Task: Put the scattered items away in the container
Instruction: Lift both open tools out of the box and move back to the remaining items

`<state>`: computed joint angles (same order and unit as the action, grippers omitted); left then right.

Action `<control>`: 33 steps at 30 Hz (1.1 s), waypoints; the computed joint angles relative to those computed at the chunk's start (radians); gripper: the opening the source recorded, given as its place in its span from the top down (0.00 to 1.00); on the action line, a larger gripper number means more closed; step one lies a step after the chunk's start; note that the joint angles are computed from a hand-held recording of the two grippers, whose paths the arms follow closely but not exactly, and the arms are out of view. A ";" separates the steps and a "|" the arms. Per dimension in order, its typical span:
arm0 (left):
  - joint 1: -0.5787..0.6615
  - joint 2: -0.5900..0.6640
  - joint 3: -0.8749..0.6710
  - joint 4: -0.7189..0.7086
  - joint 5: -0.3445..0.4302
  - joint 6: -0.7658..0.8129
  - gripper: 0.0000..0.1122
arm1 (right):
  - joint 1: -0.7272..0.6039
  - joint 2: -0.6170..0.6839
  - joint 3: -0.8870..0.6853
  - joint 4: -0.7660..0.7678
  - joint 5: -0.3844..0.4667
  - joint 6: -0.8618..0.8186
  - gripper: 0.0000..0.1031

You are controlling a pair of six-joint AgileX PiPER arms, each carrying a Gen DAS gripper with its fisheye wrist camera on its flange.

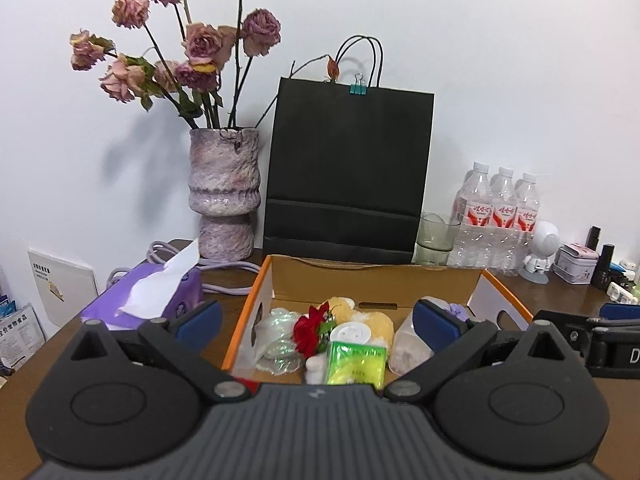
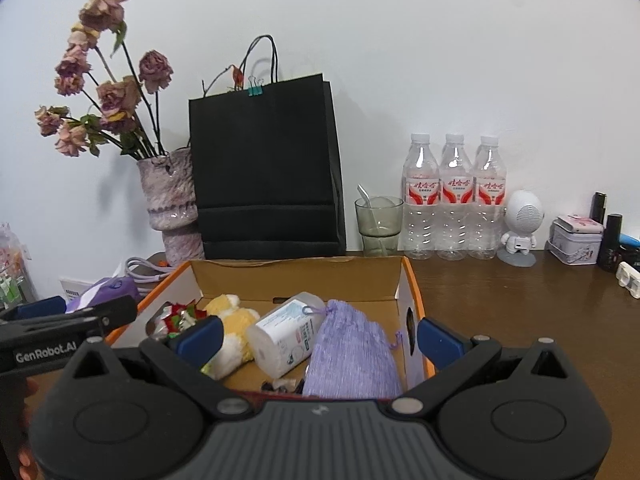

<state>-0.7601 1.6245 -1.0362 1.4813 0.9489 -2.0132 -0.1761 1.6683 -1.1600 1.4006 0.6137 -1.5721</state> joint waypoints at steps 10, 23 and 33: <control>-0.124 -0.094 0.109 -0.034 0.110 -0.014 0.08 | -0.064 -0.139 0.166 0.018 0.038 -0.086 0.00; -0.194 -0.127 0.221 -0.100 0.134 -0.040 0.08 | -0.146 -0.163 0.304 0.041 0.055 -0.229 0.00; -0.099 -0.070 0.269 -0.104 0.011 -0.048 0.08 | -0.115 -0.051 0.315 0.045 -0.057 -0.313 0.00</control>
<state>-0.8593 1.5543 -0.7673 1.3777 0.9595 -2.0612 -0.2912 1.6171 -0.8452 1.4459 0.5570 -1.8847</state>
